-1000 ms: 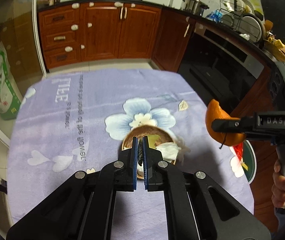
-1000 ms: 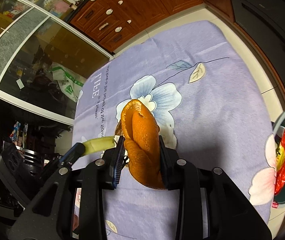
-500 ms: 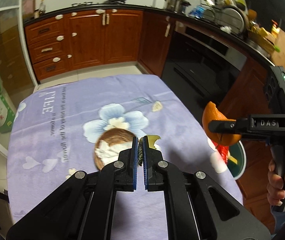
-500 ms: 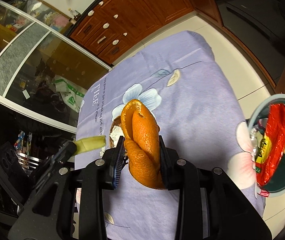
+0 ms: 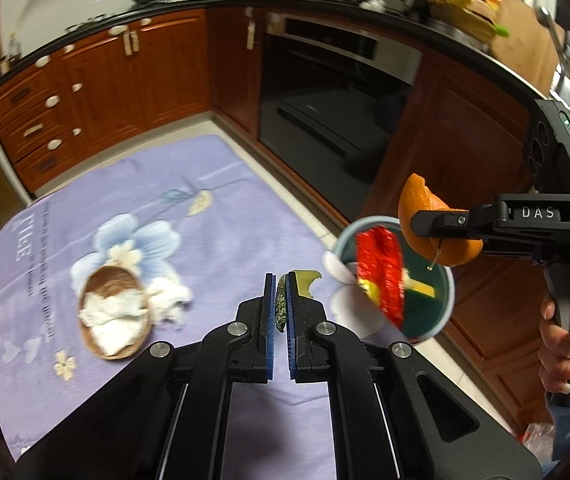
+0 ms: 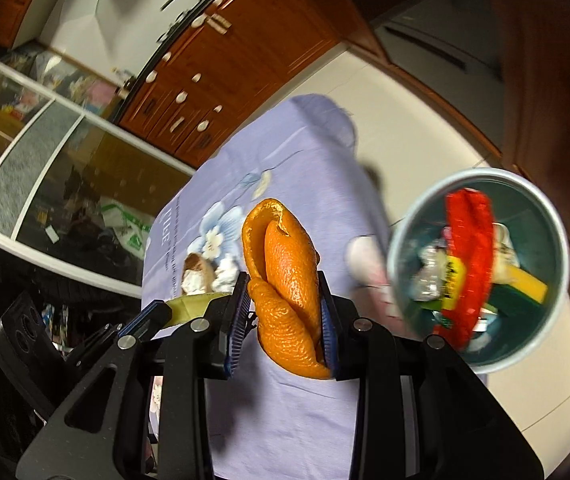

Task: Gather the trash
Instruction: 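Lift the orange peel and green stem and carry them over the teal bin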

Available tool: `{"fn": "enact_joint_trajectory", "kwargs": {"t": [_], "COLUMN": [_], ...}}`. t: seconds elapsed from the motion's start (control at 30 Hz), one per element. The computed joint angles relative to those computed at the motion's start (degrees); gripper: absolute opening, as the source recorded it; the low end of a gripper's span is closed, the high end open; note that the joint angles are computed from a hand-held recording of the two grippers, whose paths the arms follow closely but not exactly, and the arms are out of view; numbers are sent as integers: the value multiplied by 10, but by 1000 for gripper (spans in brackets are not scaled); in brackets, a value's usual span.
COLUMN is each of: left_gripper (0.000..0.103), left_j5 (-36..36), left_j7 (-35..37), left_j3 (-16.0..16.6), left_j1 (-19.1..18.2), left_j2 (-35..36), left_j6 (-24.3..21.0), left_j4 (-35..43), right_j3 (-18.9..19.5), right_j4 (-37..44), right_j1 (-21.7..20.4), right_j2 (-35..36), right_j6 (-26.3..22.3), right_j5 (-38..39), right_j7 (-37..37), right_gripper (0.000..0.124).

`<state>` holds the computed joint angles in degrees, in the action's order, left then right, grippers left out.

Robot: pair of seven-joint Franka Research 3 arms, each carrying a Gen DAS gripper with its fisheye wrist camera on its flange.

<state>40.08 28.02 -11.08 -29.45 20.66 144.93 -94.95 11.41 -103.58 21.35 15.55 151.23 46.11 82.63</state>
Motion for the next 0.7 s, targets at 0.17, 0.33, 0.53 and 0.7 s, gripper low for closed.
{"fn": "enact_joint_trajectory", "kwargs": {"t": [0.17, 0.33, 0.53, 0.7], "left_gripper": [5, 5, 5, 5], "left_j5": [-23, -57, -108, -152], "left_j7": [41, 92, 160, 215], "left_j3": [-7, -5, 1, 10], "left_j1": [-19, -43, -70, -89], "left_j2": [63, 132, 223, 309], "left_j6": [-24, -49, -90, -136], "left_j4": [81, 172, 300, 427], "right_j3": [-10, -26, -38, -43], "right_j4": [-54, -93, -109, -98], "right_j1": [-18, -33, -49, -57], "right_j2": [-32, -51, -52, -35], "right_j6": [11, 13, 4, -12], "right_j5": [32, 41, 50, 34], "right_j7": [-19, -21, -27, -16], "right_gripper": [30, 31, 31, 31]}}
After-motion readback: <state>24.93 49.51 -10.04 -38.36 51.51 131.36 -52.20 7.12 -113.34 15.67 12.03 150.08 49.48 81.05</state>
